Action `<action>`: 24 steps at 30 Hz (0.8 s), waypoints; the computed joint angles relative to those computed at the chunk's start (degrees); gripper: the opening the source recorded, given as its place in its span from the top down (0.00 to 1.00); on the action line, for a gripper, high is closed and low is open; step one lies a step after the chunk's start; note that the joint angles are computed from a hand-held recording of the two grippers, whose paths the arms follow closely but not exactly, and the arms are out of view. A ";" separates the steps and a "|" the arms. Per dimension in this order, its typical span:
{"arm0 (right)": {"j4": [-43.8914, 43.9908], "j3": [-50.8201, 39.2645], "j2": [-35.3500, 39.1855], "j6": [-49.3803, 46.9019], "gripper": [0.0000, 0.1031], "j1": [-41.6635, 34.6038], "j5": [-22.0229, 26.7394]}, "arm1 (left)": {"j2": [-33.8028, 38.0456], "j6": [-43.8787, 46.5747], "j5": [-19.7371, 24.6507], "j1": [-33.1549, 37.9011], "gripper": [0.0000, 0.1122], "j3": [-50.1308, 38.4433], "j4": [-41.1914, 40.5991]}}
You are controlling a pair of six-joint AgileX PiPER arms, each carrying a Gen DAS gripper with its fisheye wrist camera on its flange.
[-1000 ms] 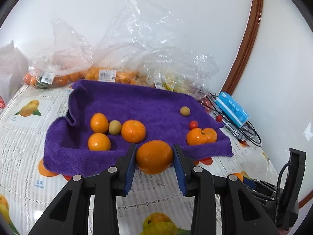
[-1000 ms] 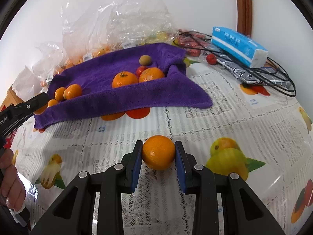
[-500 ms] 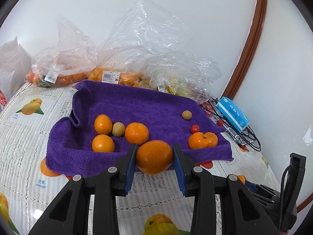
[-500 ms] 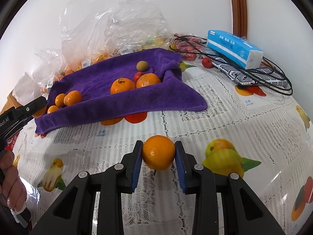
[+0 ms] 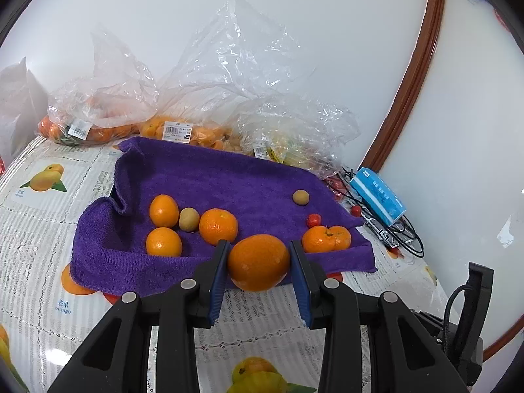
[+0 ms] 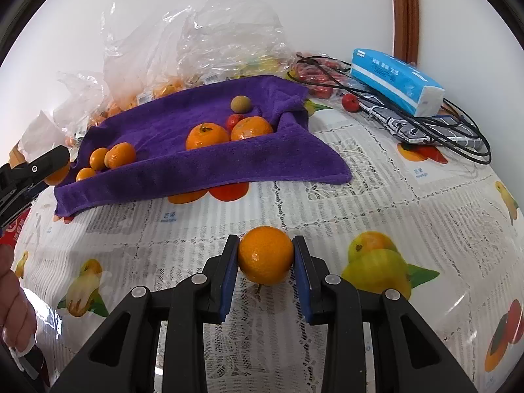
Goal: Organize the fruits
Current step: 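Lift both held oranges and carry them over the purple towel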
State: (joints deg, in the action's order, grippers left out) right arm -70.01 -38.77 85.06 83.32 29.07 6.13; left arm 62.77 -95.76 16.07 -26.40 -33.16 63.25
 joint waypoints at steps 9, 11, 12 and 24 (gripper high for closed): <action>2.64 -0.12 0.23 -3.04 0.69 -0.36 -0.62 | -0.01 3.50 -2.25 2.65 0.69 0.36 -4.37; 5.22 -0.26 0.39 -5.75 0.69 -0.49 -0.81 | 0.17 6.11 -3.15 3.40 0.69 0.22 -7.04; 5.20 -0.27 0.38 -5.82 0.69 -0.53 -0.95 | 0.21 6.37 -3.30 3.52 0.69 0.21 -7.29; 8.38 -0.31 0.78 -8.64 0.69 -1.32 -2.47 | 1.38 4.39 -2.07 2.50 0.69 -0.40 -5.26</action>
State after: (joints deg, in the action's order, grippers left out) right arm -61.63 -39.09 85.84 74.68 27.75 3.67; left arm 64.16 -91.37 14.01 -23.90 -33.56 57.99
